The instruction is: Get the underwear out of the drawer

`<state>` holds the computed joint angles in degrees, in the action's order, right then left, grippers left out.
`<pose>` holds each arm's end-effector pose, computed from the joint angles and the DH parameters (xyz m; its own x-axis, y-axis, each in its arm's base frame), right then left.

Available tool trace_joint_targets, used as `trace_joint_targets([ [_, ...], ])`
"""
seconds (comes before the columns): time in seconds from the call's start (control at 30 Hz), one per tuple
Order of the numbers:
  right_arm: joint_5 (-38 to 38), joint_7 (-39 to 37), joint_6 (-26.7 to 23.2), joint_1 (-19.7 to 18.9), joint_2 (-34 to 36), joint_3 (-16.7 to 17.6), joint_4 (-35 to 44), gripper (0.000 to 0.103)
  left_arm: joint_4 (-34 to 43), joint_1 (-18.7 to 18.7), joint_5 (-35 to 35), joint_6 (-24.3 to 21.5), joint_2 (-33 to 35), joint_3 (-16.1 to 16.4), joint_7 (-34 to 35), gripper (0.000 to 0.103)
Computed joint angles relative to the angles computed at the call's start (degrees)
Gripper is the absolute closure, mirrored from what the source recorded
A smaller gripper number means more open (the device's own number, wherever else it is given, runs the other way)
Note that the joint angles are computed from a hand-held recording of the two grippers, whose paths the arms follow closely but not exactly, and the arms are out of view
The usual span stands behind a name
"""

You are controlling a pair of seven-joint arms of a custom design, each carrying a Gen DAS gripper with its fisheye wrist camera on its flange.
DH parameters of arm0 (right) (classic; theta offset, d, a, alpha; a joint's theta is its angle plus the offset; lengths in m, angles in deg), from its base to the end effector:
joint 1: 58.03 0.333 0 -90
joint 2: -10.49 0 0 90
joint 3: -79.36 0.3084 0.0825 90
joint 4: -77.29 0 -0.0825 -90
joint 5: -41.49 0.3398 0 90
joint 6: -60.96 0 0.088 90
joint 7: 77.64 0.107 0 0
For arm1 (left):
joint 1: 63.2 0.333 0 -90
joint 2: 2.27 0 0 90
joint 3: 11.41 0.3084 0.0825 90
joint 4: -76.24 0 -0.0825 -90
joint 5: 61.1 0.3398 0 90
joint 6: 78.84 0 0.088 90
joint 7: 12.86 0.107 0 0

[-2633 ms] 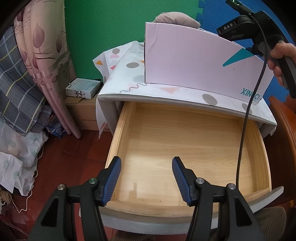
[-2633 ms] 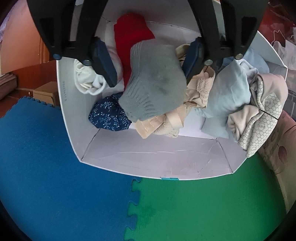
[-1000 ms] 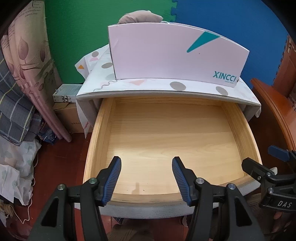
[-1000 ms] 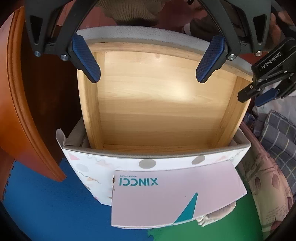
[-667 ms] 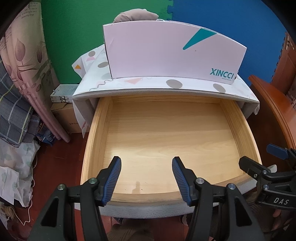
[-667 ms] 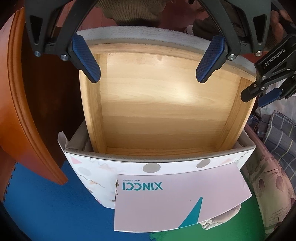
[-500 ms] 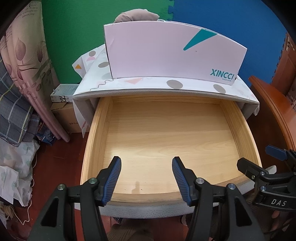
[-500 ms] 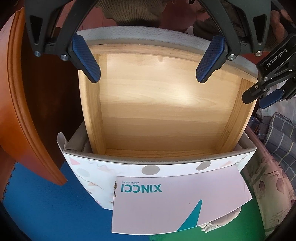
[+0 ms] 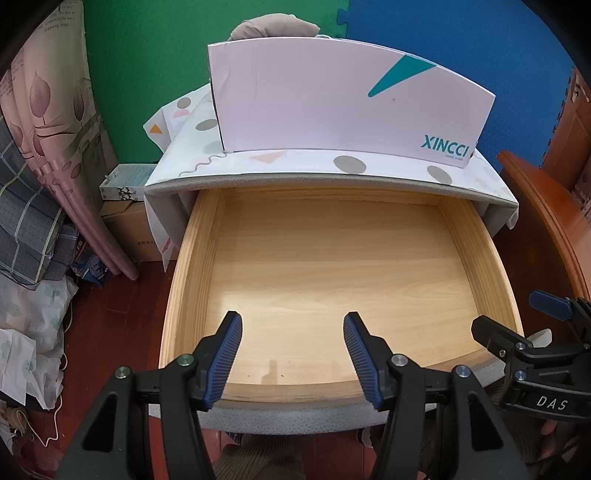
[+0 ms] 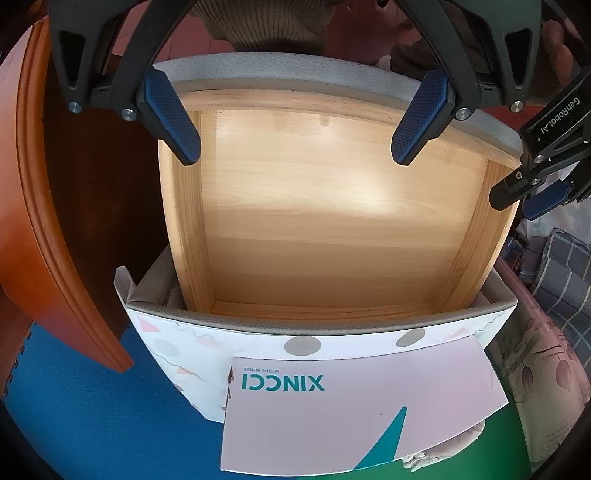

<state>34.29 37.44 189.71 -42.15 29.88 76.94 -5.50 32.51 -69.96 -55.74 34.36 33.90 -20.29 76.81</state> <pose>0.6380 0.1538 0.5496 -0.1255 -0.9901 -0.0636 -0.8779 0.1407 -0.4578 0.6867 -0.1359 0.6354 -0.2199 -0.9755 0.0024 -0.8130 0.1819 -0.5532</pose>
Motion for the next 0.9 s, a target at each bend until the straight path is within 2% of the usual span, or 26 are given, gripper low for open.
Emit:
trace_joint_targets([
  [0.9, 0.29, -0.86, -1.43, -0.26, 0.38, -0.01, 0.63, 0.000, 0.51, -0.32, 0.67, -0.55, 0.39, 0.22, -0.28, 0.045],
])
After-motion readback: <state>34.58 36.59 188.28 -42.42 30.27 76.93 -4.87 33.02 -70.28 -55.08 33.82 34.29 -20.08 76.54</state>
